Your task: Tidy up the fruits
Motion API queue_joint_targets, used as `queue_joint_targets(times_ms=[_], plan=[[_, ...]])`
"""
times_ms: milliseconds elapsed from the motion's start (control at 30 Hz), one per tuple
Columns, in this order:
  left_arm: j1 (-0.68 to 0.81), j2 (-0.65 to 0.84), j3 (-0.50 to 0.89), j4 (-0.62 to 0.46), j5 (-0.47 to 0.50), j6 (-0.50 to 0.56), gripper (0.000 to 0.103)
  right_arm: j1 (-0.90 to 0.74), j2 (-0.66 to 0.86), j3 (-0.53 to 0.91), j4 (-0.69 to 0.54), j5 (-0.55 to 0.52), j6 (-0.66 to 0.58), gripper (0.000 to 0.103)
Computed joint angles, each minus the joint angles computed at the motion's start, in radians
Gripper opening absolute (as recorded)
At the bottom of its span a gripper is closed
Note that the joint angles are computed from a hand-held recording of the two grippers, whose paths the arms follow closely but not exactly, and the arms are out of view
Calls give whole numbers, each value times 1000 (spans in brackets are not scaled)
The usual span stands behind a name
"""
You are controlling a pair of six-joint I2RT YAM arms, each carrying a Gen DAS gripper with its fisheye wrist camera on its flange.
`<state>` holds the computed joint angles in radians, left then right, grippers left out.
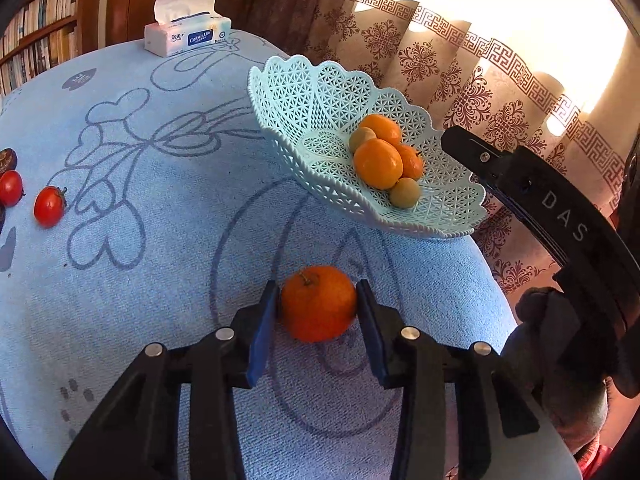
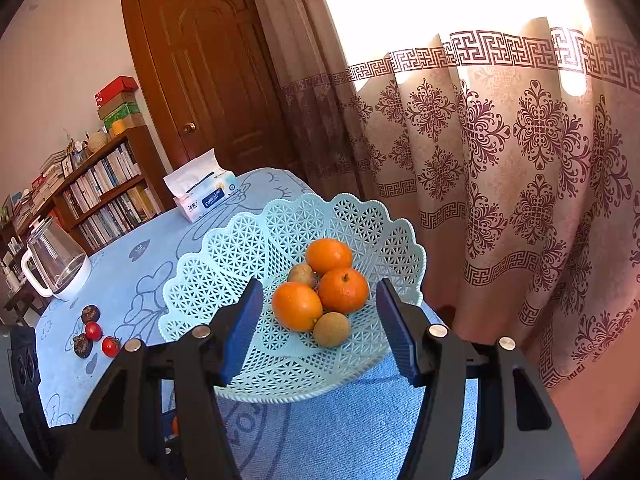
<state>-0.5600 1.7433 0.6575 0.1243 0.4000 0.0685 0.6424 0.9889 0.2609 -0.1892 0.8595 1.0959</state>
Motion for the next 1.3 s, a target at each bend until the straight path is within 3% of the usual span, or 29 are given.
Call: queue_joint_targets(times_ms=[567,933,1067,1300], plan=[[48,-203,-8,-37,6,-62,39,12,-33,-17,-39,33,69,61],[-53,-141,106,-17,-58,-102,40,-10,-71,-41,-39,21,93,61],[-66,-135,84,30,-78,-119,58,-23,-87,-50,-32,9,88,61],[-35,-117,85,29,-81,-132,61,-23,-83,-50,-26,4,83,61]])
